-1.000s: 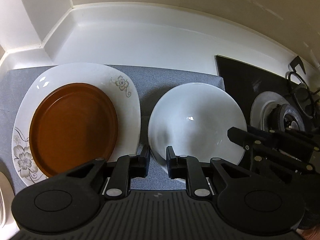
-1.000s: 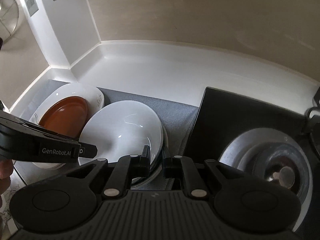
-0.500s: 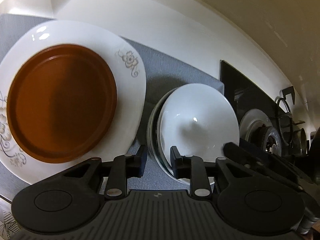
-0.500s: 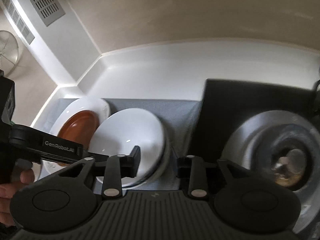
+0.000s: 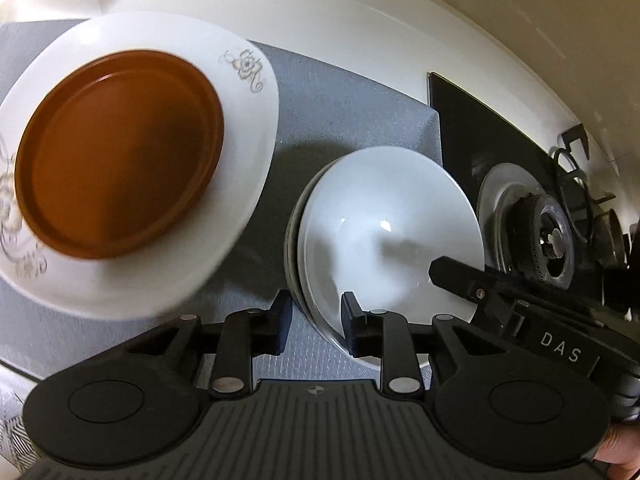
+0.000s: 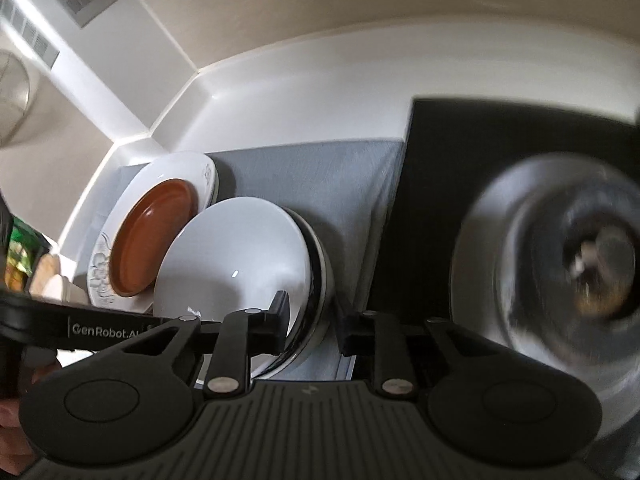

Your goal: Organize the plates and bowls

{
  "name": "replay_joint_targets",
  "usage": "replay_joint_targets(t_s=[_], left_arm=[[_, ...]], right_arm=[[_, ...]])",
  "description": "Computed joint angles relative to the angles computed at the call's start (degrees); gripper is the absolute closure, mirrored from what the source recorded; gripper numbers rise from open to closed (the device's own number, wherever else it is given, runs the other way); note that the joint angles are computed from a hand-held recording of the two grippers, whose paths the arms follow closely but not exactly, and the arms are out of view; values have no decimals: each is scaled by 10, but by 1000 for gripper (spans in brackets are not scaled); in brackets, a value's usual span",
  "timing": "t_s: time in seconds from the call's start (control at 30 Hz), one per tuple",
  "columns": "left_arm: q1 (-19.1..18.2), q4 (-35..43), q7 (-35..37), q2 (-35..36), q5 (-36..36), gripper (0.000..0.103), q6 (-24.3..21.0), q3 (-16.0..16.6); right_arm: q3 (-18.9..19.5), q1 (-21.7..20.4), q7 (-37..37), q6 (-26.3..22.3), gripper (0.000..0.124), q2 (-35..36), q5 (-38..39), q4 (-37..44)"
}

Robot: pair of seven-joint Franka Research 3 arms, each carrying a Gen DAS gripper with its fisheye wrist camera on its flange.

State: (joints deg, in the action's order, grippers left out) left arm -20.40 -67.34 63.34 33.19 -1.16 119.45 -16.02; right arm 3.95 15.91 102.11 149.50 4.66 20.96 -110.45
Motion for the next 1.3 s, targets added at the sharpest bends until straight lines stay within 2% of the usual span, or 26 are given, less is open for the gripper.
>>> replay_joint_targets(t_s=[0.07,0.13,0.2,0.37,0.5,0.73,0.87,1.07,1.3], left_arm=[[-1,-9,-11,-4,1,71,11,3],[-8,18,-20,14,12,68,-7,7],[-12,40,-21,31,14,68,-19,6],[-22,31,-15,29,29,70,1,8],[-16,15,-10,17,22,71,-2,3],[-8,-21,27,-23,23,70,2,-3],[-8,-21,47,-41,31,71,-13,0],[16,-61,65,-87,17,71,-7,4],[59,-134,89,-149,-21,70,10,9]], right_arm=[[0,0,-1,2,96,-1,1,-2],[0,2,2,-1,94,5,-5,5],[-1,3,6,-4,93,14,-16,15],[-1,4,2,6,96,19,-20,14],[-2,3,11,-7,97,15,-24,14],[-1,8,59,2,98,-18,-40,-12],[4,13,85,2,98,-32,-68,-14],[14,29,139,5,98,-26,-117,14],[21,54,161,-21,99,15,-135,87]])
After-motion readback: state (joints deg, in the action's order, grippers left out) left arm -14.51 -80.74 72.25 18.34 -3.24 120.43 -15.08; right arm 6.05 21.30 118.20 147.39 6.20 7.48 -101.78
